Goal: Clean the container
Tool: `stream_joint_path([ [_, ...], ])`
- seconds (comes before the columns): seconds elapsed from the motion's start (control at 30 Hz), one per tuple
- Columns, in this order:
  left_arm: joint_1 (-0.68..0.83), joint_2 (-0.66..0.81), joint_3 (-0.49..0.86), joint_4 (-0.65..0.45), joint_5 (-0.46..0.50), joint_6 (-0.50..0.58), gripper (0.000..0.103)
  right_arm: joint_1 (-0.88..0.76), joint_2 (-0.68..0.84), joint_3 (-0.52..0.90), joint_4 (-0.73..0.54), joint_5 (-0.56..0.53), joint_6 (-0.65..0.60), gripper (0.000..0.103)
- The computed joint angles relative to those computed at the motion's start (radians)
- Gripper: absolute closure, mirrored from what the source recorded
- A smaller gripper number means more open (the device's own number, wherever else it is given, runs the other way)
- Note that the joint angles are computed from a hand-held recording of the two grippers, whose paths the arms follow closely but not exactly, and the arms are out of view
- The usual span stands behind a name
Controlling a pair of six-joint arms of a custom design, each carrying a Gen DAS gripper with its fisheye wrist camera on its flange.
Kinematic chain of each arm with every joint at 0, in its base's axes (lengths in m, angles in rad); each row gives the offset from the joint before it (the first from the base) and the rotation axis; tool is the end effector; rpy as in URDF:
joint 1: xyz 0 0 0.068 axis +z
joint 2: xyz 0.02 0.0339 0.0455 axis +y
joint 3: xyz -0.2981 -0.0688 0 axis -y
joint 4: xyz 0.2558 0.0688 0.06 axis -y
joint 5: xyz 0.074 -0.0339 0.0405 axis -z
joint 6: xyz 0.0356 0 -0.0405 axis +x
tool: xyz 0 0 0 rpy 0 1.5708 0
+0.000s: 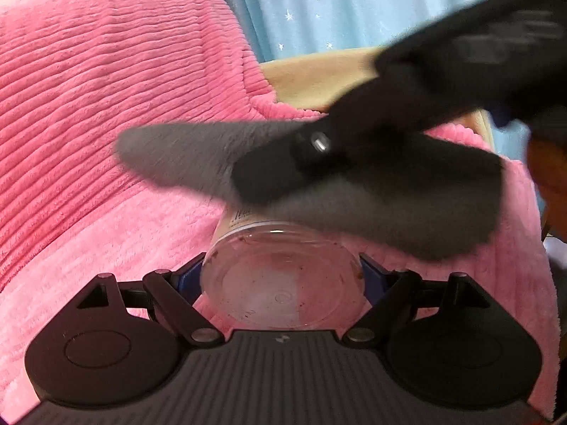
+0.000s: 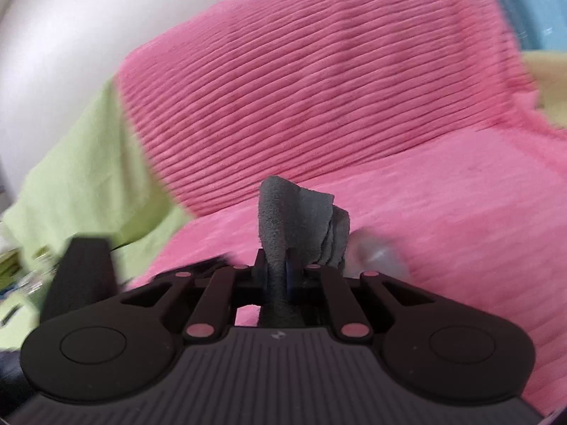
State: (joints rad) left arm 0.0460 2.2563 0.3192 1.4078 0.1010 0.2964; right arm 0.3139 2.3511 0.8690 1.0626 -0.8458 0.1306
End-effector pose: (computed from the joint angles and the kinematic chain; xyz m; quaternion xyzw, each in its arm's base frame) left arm 0.2674 0.0087 0.0287 0.1331 0.8564 0.0415 0.4971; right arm 0.3734 0.1492 0.0361 -0.2925 0.7413 0.4452 0.4083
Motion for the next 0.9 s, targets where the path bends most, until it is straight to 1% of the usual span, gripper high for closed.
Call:
stream_joint_path([
  [0.03,0.000,0.007,-0.002,0.011,0.000,0.006,0.018,-0.002,0.009,0.008,0.019,0.037,0.034,0.097],
  [0.1,-0.011,0.017,-0.022,0.045,-0.011,0.015,0.018,-0.009,0.021,0.017,0.036,0.059,0.089,0.096],
  [0.13,-0.011,0.015,-0.019,0.040,-0.011,0.019,0.018,-0.006,0.015,0.004,0.037,0.055,0.074,0.095],
  [0.17,-0.012,-0.015,-0.007,-0.003,-0.011,0.016,0.018,-0.004,0.008,-0.008,0.036,0.043,0.054,0.095],
  [0.27,-0.013,-0.061,0.018,-0.076,-0.007,0.009,0.018,-0.002,-0.007,-0.025,-0.008,-0.075,-0.022,0.096],
  [0.33,-0.026,-0.061,0.009,-0.067,-0.022,0.011,0.018,0.003,-0.010,-0.018,-0.019,-0.055,-0.072,0.097],
  [0.37,-0.033,-0.060,0.004,-0.060,-0.029,0.012,0.018,0.000,-0.003,-0.007,-0.005,-0.020,-0.055,0.097],
  [0.43,-0.041,-0.060,-0.002,-0.050,-0.037,0.016,0.018,-0.017,0.022,0.022,0.023,0.035,0.032,0.097],
  [0.5,-0.038,-0.063,-0.005,-0.049,-0.028,0.011,0.018,-0.032,0.041,0.037,0.039,0.029,0.080,0.097],
  [0.57,-0.009,-0.087,0.004,-0.097,0.026,-0.034,0.017,-0.033,0.047,0.036,0.050,0.033,0.083,0.097],
  [0.63,0.068,-0.120,0.032,-0.188,0.168,-0.161,0.017,-0.028,0.044,0.026,0.055,0.043,0.060,0.097],
  [0.7,0.142,-0.123,0.072,-0.269,0.307,-0.284,0.017,-0.024,0.041,0.029,0.053,0.047,0.066,0.097],
  [0.73,0.161,-0.119,0.091,-0.303,0.345,-0.311,0.017,-0.022,0.044,0.035,0.051,0.048,0.072,0.097],
  [0.8,0.159,-0.116,0.092,-0.302,0.346,-0.313,0.018,-0.015,0.037,0.021,0.063,0.057,0.081,0.096],
  [0.87,0.133,-0.123,0.074,-0.276,0.290,-0.279,0.018,-0.016,0.023,0.007,0.052,0.038,0.063,0.095],
  [0.9,0.108,-0.127,0.057,-0.250,0.235,-0.241,0.018,-0.017,0.017,0.003,0.043,0.018,0.053,0.095],
])
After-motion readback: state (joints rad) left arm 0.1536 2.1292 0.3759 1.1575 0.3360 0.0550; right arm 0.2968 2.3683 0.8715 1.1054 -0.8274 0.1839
